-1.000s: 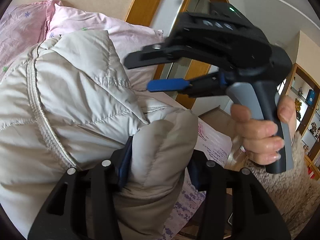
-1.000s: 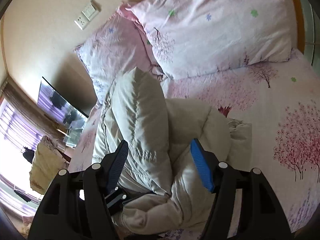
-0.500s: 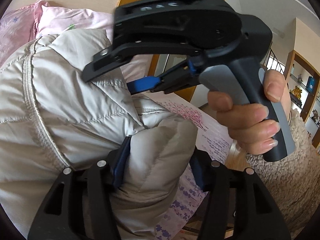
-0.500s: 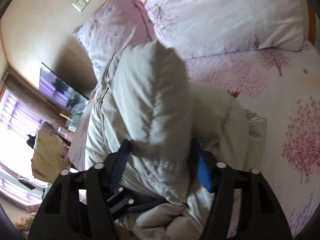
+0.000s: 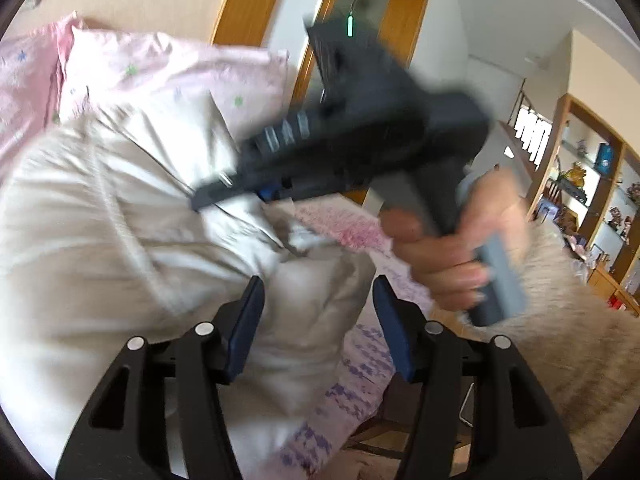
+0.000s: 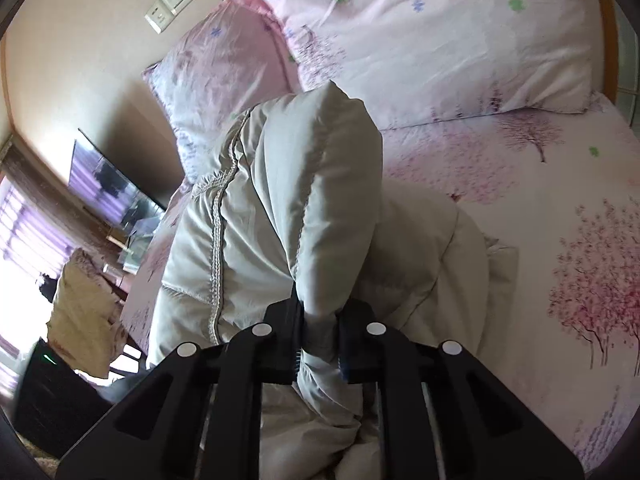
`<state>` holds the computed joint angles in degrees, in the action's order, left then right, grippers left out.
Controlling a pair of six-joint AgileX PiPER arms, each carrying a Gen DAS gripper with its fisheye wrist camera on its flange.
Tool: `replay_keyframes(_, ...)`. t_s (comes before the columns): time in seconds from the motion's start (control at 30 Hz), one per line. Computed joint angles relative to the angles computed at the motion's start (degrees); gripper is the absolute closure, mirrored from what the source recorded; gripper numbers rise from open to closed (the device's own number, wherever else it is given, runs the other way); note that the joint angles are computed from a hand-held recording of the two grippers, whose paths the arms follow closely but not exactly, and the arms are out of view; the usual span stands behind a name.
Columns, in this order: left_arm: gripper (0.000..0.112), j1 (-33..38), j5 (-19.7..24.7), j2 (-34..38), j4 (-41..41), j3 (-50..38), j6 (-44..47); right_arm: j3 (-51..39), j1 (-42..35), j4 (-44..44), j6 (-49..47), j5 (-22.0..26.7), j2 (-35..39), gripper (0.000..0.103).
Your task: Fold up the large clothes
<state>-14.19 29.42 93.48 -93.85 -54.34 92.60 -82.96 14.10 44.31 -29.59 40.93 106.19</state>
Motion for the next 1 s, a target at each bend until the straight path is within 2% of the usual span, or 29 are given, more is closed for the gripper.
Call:
replay_keyframes(0.07, 0.041, 3.9, 2.9, -4.2, 1.9, 1.9, -0.8, 1.8, -0.7, 0.3, -0.5, -1.2, -1.3, 0.09)
replay_keyframes(0.2, 0.036, 15.0, 5.7, -9.4, 8.4, 1.0, -7.1, 4.4, -2.3, -0.7, -0.3, -2.8, -3.1, 0.09)
replay_keyframes(0.33, 0.036, 20.4, 3.0, -6.6, 20.6, -5.1, -18.9, 4.3, -3.1, -3.2, 1.6, -3.7, -2.4, 0.09)
replay_keyframes(0.37, 0.036, 20.7, 1.2, -5.3, 24.1, -6.6, -22.5, 4.4, -3.1, -3.7, 2.0, -3.9, -2.2, 0.09)
replay_keyframes(0.47, 0.036, 20.0, -0.5, -1.1, 30.9, -10.6, -29.9, 5.1, -4.0, -3.4, 1.7, -3.9, -1.5, 0.09)
replay_keyframes(0.57, 0.036, 21.0, 1.8, 2.2, 32.0, -13.4, -31.8, 6.2, -5.2, -2.2, 1.0, -3.7, -0.4, 0.09)
replay_keyframes(0.63, 0.036, 19.6, 0.6, 3.5, 34.5, -15.1, -34.5, 7.1, -6.5, 0.0, -0.5, -3.3, 0.6, 0.089)
replay_keyframes(0.83, 0.027, 13.9, -7.6, 3.3, 44.0, -13.8, -41.1, 9.0, -8.3, 3.8, -3.9, -3.0, 2.4, 0.088)
replay_keyframes(0.9, 0.024, 11.5, -11.7, 2.6, 50.3, -12.7, -45.7, 9.2, -8.3, 4.1, -4.4, -3.3, 2.8, 0.088)
replay_keyframes(1.0, 0.023, 9.9, -13.6, 2.9, 57.0, -12.7, -51.8, 8.8, -8.8, 5.6, -5.0, -2.7, 3.9, 0.087)
